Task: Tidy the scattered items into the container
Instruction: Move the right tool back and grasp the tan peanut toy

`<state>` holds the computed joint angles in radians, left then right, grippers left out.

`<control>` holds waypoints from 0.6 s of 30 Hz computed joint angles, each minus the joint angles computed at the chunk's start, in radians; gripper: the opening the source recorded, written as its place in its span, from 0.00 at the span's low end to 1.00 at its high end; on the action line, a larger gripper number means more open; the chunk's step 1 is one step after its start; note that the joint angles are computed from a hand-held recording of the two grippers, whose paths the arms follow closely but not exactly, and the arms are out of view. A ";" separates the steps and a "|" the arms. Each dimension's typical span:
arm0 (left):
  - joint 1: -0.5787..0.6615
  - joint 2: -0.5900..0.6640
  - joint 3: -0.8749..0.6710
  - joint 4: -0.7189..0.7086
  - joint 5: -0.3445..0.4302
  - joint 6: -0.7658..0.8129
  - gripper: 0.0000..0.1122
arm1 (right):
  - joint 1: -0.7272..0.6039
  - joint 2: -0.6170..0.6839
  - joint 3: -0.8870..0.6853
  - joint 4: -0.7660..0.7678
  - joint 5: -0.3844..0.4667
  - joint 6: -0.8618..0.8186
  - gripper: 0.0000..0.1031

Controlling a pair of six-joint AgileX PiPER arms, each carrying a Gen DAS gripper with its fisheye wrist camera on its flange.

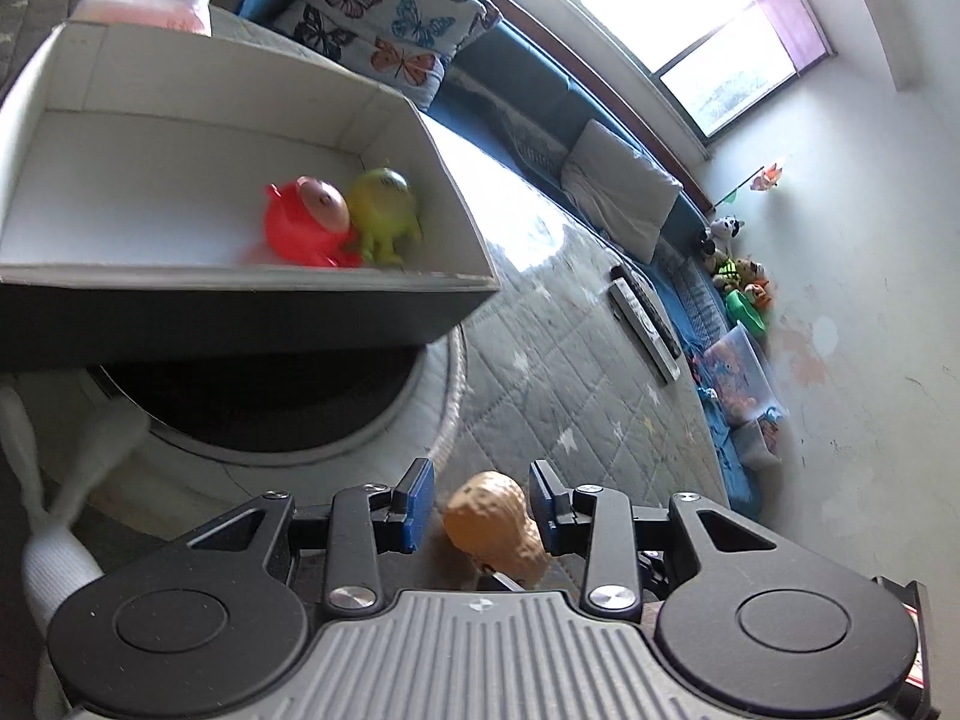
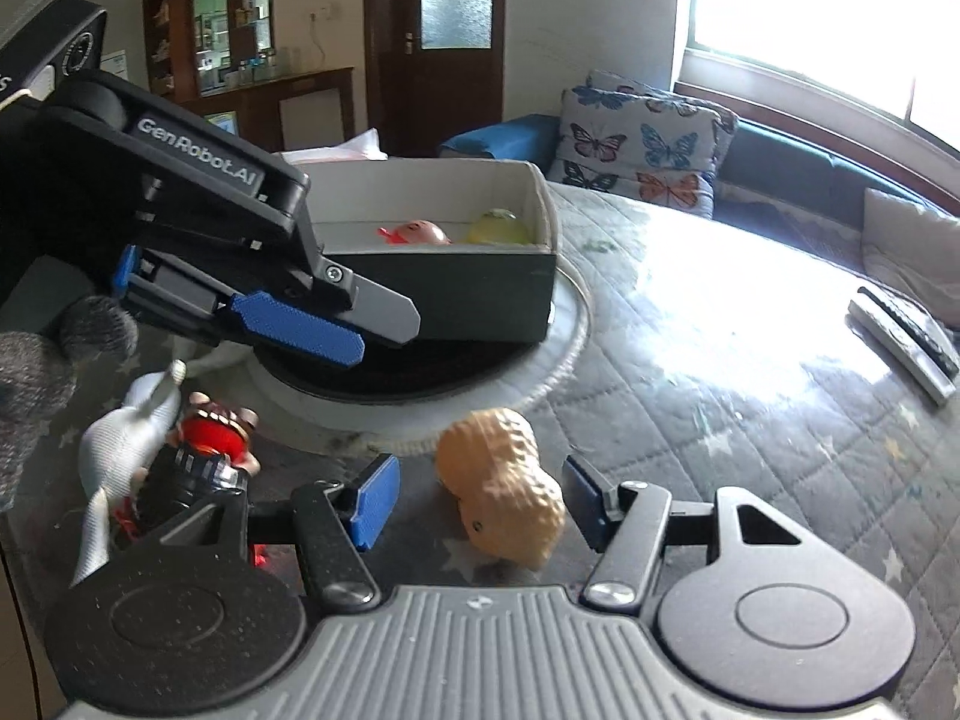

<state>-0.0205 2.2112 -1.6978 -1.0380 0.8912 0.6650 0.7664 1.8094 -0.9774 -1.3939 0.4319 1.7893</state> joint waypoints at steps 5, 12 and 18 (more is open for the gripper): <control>-0.020 0.008 -0.001 0.008 -0.008 -0.023 0.33 | -0.025 0.014 0.018 -0.031 -0.019 0.051 0.59; -0.044 0.042 -0.035 0.033 0.001 -0.064 0.33 | -0.051 0.036 0.027 -0.087 -0.062 0.123 0.59; -0.058 0.061 -0.063 0.055 0.000 -0.095 0.33 | -0.052 0.038 0.030 -0.110 -0.087 0.149 0.54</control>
<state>-0.0783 2.2724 -1.7603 -0.9832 0.8910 0.5705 0.7146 1.8469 -0.9471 -1.5042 0.3451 1.9386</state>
